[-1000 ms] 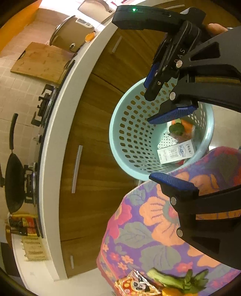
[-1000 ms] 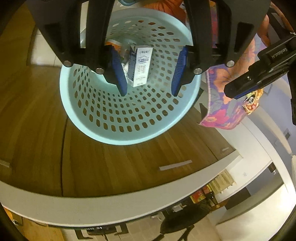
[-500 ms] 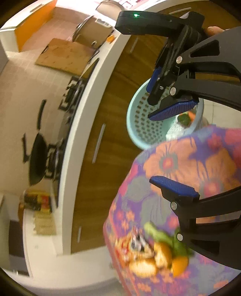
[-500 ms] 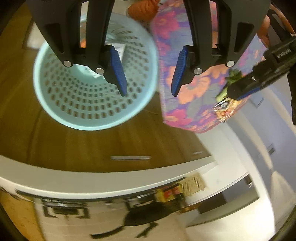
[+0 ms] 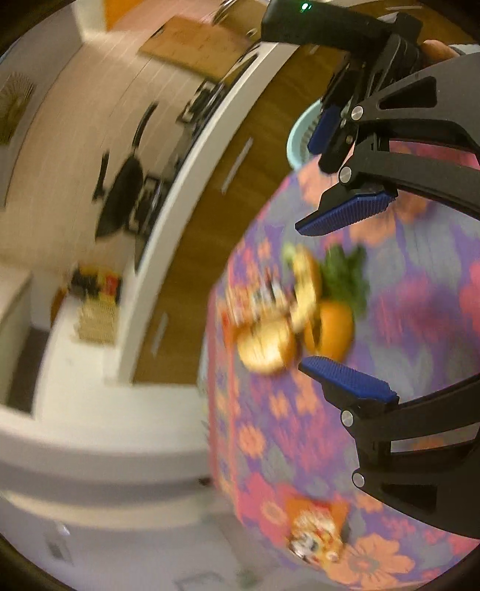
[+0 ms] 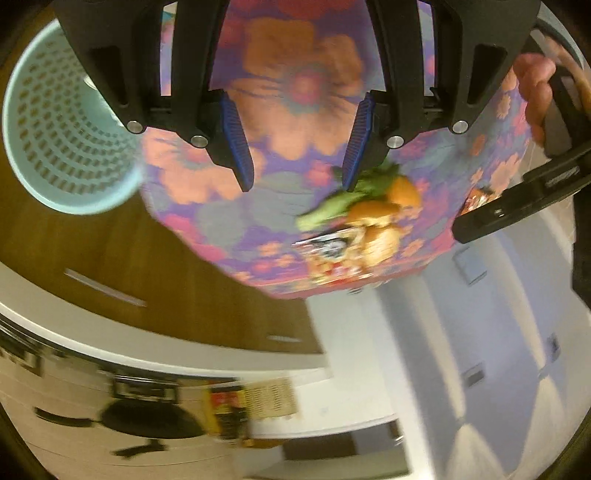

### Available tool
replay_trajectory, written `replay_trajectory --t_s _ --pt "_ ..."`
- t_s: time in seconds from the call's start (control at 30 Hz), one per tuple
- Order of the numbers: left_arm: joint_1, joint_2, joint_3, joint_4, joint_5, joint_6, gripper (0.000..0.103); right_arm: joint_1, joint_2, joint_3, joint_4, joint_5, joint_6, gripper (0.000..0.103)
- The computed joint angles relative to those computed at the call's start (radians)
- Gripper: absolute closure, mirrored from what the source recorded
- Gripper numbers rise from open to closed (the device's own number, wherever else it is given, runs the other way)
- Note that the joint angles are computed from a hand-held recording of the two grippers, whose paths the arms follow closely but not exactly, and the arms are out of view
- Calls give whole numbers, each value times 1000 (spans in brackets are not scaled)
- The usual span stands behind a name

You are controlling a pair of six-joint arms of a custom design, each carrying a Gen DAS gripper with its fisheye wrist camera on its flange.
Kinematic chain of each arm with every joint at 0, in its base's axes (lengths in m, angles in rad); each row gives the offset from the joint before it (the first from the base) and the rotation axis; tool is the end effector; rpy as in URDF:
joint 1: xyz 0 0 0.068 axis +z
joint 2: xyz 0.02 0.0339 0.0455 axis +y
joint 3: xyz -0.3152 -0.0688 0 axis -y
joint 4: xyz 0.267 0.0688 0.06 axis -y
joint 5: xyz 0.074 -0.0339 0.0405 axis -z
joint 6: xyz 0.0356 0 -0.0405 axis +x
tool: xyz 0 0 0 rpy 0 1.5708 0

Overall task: Collect trash
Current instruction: 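Return both tools to the table toward the orange peels and greens, then grasp an orange peel with the left tool while the right tool grasps peel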

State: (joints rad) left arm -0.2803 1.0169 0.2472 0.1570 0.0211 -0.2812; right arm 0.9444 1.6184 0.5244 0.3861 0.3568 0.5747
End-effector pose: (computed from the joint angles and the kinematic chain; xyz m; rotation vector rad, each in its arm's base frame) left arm 0.1702 -0.0498 0.1758 0.0111 2.2038 -0.3395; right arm 0.1815 0.2296 0.1488 -0.2301 2.2476 0.4194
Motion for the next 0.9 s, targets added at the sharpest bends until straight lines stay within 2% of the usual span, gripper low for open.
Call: replay_trajectory --t_s 0.1,0.27,0.47,0.63,0.7,0.8,0.9 --pt "203 67 -18 40 164 53 39 20 93 90 -23 -18 -23 57" --pt "338 252 -11 120 340 80 39 36 206 223 -100 -41 -67 57" --pt "304 377 40 144 403 74 39 19 268 310 -175 -83 -79 57" --pt "284 430 56 179 388 61 39 17 296 342 -208 -97 -85 57" --pt "279 451 62 189 388 57 39 16 307 353 -224 -102 -82 82" --pt "260 491 76 193 384 55 39 15 307 350 -232 -109 -72 95" --pt "226 514 90 191 356 55 39 20 271 299 -197 -93 -44 99"
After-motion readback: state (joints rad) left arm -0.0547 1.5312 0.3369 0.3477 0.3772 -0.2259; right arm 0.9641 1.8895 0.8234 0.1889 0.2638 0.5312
